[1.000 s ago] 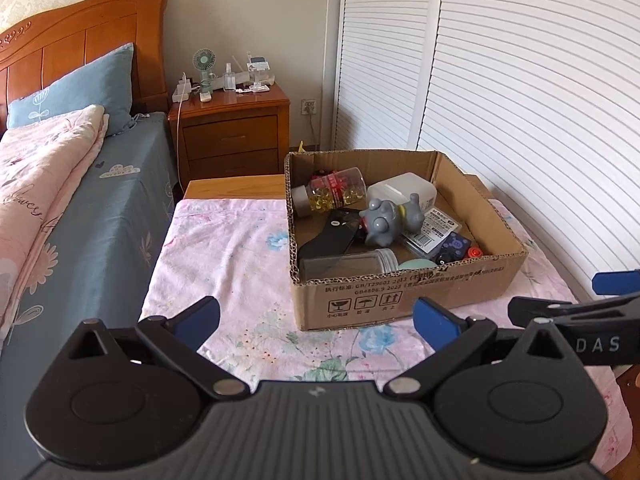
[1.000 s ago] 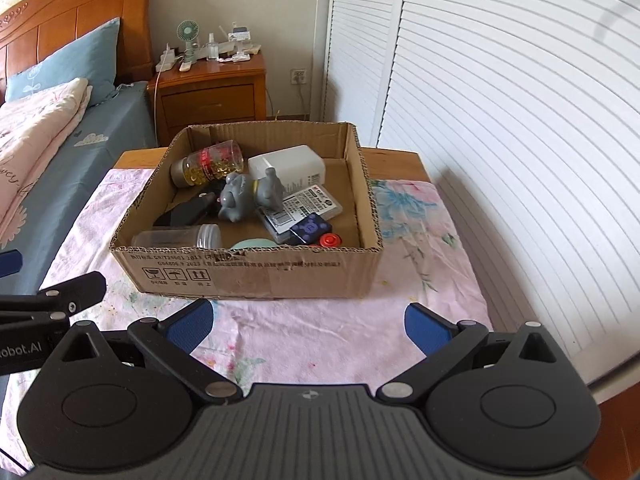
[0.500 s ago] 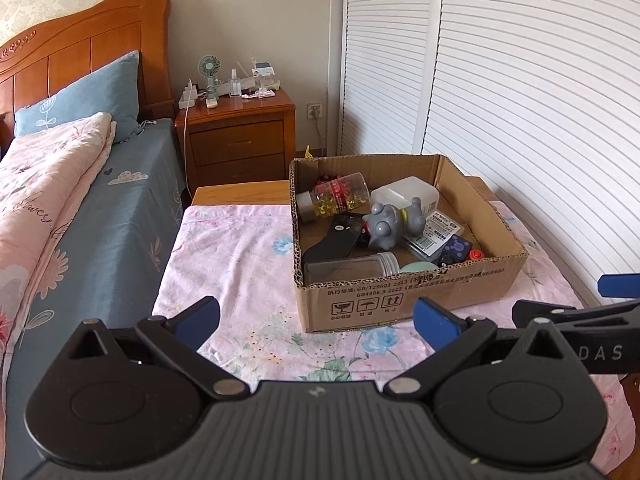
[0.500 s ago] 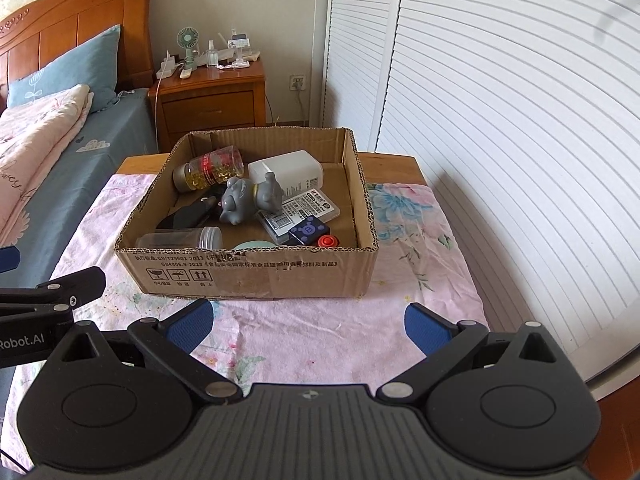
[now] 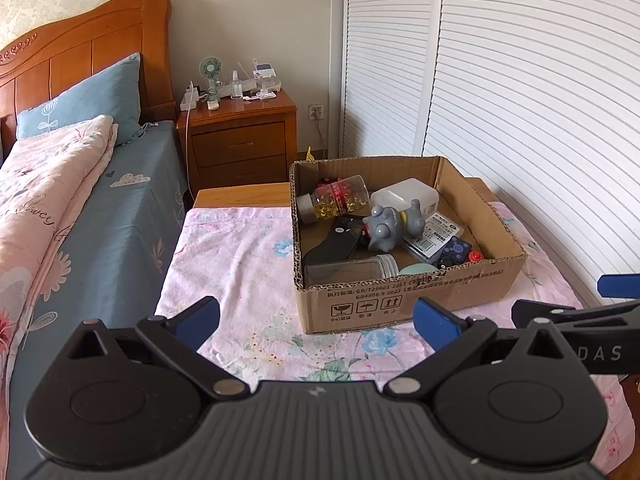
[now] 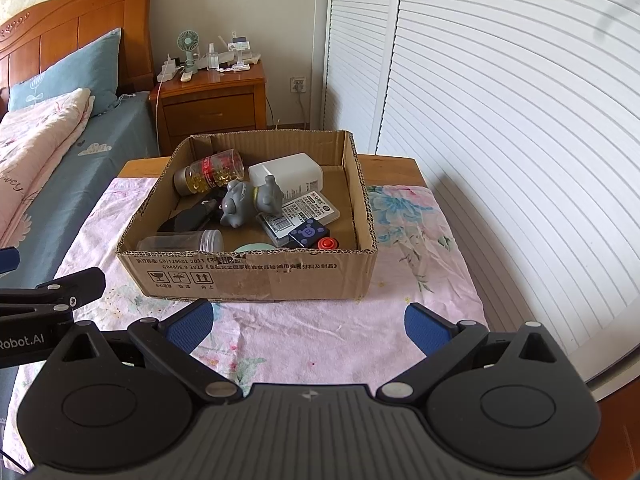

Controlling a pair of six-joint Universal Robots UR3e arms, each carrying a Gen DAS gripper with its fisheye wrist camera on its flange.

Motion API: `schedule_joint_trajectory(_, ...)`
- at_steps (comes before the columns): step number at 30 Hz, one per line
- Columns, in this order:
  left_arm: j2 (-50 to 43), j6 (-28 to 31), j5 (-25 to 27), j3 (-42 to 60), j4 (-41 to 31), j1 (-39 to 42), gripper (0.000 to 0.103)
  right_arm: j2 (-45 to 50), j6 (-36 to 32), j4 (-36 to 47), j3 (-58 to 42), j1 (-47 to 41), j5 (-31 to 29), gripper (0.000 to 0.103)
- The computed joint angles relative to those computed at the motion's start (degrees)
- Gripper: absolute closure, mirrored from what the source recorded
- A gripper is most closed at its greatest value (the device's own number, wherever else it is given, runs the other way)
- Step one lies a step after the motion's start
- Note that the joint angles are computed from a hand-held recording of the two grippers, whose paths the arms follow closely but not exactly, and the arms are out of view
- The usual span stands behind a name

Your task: Organize rigid objects

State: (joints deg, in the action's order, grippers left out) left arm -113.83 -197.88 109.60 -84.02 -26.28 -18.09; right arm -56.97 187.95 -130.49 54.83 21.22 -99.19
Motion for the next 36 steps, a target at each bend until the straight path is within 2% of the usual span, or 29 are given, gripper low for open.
schedule_joint_trajectory(36,-0.43,-0.33,0.85,1.16,-0.92,-0.83,0.001,-1.17,-0.24,-1.02,2.01,-0.33,0.01,0.000)
